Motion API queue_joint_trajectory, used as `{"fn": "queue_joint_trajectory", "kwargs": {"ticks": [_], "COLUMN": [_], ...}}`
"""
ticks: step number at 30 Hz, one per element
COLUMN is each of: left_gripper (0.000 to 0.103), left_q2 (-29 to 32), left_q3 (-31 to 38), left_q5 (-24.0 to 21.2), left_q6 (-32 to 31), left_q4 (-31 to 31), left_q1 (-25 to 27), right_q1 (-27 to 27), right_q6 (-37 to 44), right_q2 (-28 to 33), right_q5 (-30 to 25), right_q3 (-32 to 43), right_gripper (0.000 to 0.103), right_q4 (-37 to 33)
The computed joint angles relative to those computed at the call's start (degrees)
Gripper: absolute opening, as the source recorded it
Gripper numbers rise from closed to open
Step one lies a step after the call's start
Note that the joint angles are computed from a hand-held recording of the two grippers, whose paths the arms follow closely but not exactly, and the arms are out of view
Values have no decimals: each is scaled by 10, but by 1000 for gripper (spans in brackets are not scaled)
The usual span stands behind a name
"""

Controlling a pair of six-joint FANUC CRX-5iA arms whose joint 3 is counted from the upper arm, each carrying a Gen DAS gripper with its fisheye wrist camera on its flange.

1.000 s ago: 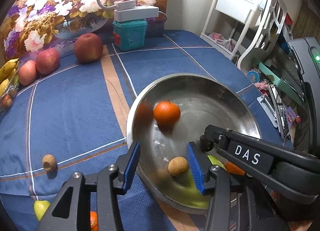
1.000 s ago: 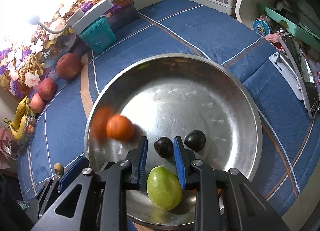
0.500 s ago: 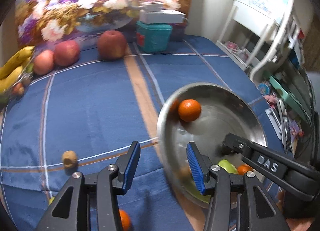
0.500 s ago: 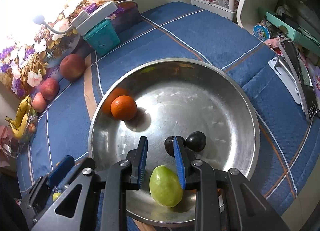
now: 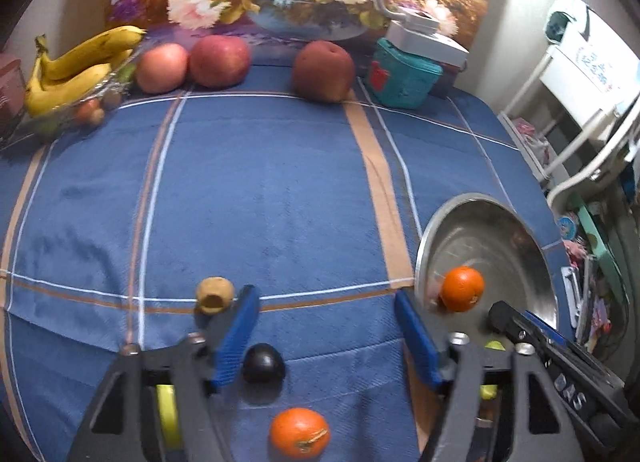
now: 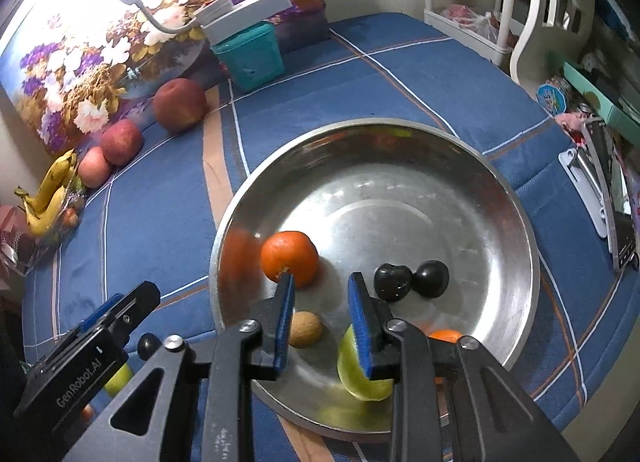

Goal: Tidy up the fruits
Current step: 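Withdraw both grippers from the steel bowl toward the loose fruits, then grasp a stemmed mandarin with the right gripper while the left grasps a green apple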

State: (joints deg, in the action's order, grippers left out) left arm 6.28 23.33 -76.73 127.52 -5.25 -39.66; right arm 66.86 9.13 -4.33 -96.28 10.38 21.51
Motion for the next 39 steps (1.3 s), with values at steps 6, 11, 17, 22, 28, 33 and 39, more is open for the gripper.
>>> {"fn": "queue_joint_trajectory", "kwargs": {"ticks": [6,11,17,22,28,33,39], "left_gripper": [100,103,103,103,103,103,103], "left_q2": [7,2,-16,-42,-101,-119,-127], "left_q3": [16,19,4,-17,-79,-102,-143], "left_q5": [-35,-57,-61,-67,-53,-62,-57], "left_q6": [23,47,64,67,85,86,87], "left_q4": [-33,-63,-63,-55,-11,16,76], "left_q1": [-6,-9,-1,10,50,73,102], "right_q1": [4,11,23,36,46,63,63], "right_q6": [13,32,50,58,63,89,134], "right_q2": [6,16,24,35,41,66,100], "right_q5": [-6,-20,-23,-21,21,36,23], "right_q3": [0,3,9,25,50,86,122], "right_gripper": [71,90,91,91,91,91,77], "right_q4": [6,19,33,34,-20,-41,-87]}}
